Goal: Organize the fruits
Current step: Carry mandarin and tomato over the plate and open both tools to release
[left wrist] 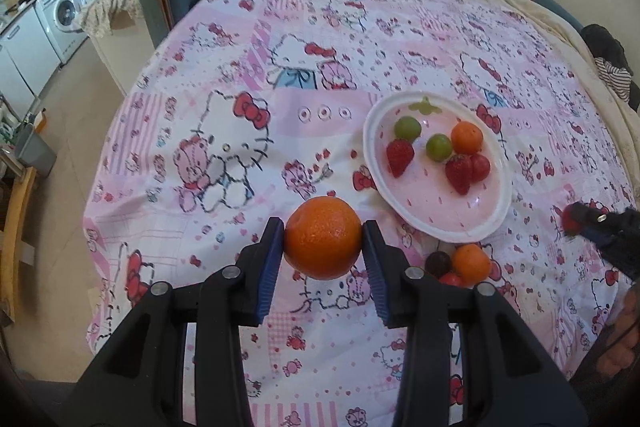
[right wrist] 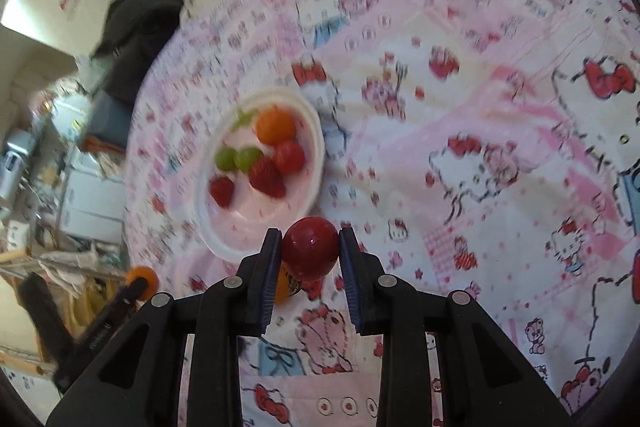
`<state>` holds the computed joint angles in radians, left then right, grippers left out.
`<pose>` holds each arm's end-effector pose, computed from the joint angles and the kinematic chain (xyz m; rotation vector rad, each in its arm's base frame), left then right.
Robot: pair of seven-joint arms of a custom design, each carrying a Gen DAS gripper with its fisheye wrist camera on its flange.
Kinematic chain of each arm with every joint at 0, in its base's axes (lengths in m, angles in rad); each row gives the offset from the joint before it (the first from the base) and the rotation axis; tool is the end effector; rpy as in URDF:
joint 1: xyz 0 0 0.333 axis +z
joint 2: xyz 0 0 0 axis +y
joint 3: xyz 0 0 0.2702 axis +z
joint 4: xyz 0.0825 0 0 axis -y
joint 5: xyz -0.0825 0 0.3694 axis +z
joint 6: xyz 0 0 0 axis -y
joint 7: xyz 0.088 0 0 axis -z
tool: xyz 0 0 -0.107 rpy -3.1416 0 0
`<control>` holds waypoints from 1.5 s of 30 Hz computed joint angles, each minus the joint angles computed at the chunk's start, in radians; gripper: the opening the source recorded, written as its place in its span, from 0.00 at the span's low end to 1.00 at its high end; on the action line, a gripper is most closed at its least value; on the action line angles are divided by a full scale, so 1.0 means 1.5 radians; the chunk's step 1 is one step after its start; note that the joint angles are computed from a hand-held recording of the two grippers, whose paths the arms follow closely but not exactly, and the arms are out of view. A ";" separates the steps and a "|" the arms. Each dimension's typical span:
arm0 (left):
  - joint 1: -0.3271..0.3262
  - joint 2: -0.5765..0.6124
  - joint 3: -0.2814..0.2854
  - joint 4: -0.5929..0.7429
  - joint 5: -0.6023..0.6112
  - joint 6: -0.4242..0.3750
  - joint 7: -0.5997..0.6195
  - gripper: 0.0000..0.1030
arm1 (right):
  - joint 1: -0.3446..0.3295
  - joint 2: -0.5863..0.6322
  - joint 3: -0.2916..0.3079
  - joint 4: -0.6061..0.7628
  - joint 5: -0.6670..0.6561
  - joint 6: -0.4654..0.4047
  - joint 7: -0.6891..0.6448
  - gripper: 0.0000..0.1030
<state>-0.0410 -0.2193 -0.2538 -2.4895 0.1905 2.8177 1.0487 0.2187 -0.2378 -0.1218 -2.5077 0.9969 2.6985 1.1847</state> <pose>0.4644 -0.1511 0.3898 -1.9812 1.8772 -0.6114 0.4676 0.0177 0.3663 -1.3843 1.9861 0.0973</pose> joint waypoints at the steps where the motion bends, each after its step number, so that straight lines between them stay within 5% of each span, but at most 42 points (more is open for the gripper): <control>1: 0.004 -0.002 -0.003 -0.002 0.008 0.004 -0.008 0.34 | 0.003 -0.013 -0.001 -0.006 0.018 0.019 -0.017 0.29; 5: 0.023 -0.012 -0.011 -0.006 0.035 0.023 -0.042 0.34 | 0.030 -0.049 -0.027 -0.009 0.122 0.056 -0.115 0.29; 8: 0.005 -0.011 0.011 0.000 -0.015 0.030 -0.017 0.34 | 0.041 -0.063 -0.046 0.004 0.212 0.035 -0.200 0.29; 14: 0.016 0.000 0.000 0.038 -0.009 0.032 -0.008 0.34 | 0.016 -0.059 -0.024 0.039 0.291 -0.001 -0.298 0.29; 28: -0.012 0.116 0.015 0.185 0.113 0.021 -0.018 0.35 | -0.020 0.044 0.026 0.141 0.247 -0.025 -0.306 0.29; 45: -0.103 0.253 0.080 0.291 0.116 -0.009 0.026 0.35 | -0.077 0.212 0.073 0.273 0.093 -0.071 -0.189 0.30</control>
